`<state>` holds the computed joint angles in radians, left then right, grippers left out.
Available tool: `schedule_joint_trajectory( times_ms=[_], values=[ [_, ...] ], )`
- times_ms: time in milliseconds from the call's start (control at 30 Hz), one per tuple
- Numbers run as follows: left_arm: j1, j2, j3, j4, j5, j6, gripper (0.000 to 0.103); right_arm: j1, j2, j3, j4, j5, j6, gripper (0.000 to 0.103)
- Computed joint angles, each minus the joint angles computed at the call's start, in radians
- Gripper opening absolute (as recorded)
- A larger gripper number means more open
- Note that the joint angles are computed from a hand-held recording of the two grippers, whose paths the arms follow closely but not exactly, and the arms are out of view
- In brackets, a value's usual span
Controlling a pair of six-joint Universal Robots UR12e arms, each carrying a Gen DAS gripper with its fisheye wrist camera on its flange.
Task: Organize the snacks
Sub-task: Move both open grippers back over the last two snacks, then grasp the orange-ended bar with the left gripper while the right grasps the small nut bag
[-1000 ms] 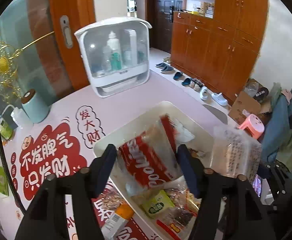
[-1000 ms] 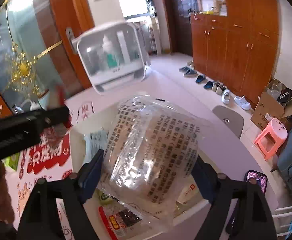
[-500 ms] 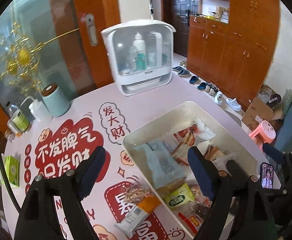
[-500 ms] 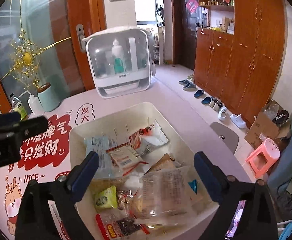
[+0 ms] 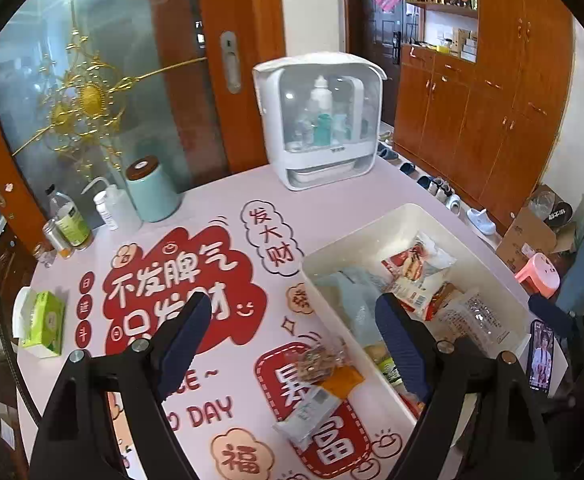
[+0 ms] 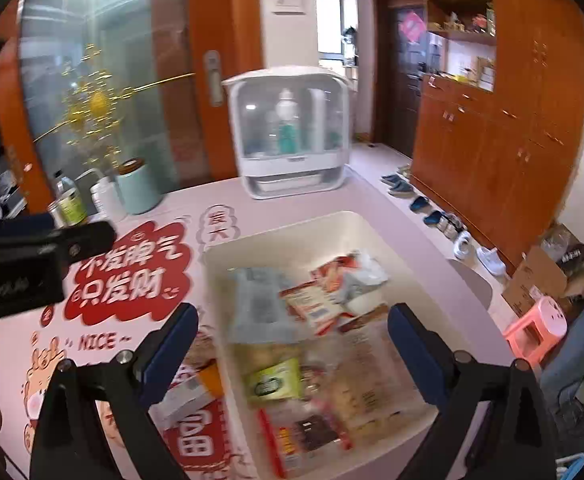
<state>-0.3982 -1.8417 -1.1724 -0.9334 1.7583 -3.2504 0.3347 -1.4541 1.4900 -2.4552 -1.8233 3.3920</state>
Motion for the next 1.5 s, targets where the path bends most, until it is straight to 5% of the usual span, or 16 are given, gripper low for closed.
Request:
schedule_joint_trajectory(
  times_ms=[333, 633, 933, 1200, 1300, 1367, 1500],
  values=[
    [0.048, 0.091, -0.108, 0.043, 0.006, 0.026, 0.083, 0.109, 0.003, 0.013, -0.057, -0.024, -0.033, 0.097],
    [0.089, 0.134, -0.202, 0.059, -0.057, 0.095, 0.089, 0.159, -0.015, 0.086, -0.023, -0.038, 0.078, 0.097],
    [0.103, 0.095, -0.239, -0.054, -0.174, 0.189, 0.089, 0.144, -0.007, 0.124, 0.107, -0.036, 0.317, 0.095],
    [0.078, 0.001, -0.196, -0.152, -0.245, 0.258, 0.088, 0.144, 0.003, 0.129, 0.146, -0.077, 0.383, 0.095],
    [0.074, -0.030, -0.180, -0.196, -0.277, 0.267, 0.078, 0.138, 0.005, 0.131, 0.160, -0.079, 0.388, 0.095],
    [0.072, -0.048, -0.168, -0.234, -0.287, 0.267, 0.056, 0.133, 0.008, 0.131, 0.166, -0.074, 0.392, 0.093],
    [0.067, -0.046, -0.186, -0.190, -0.272, 0.283, 0.043, 0.124, 0.010, 0.136, 0.160, -0.056, 0.389, 0.090]
  ],
)
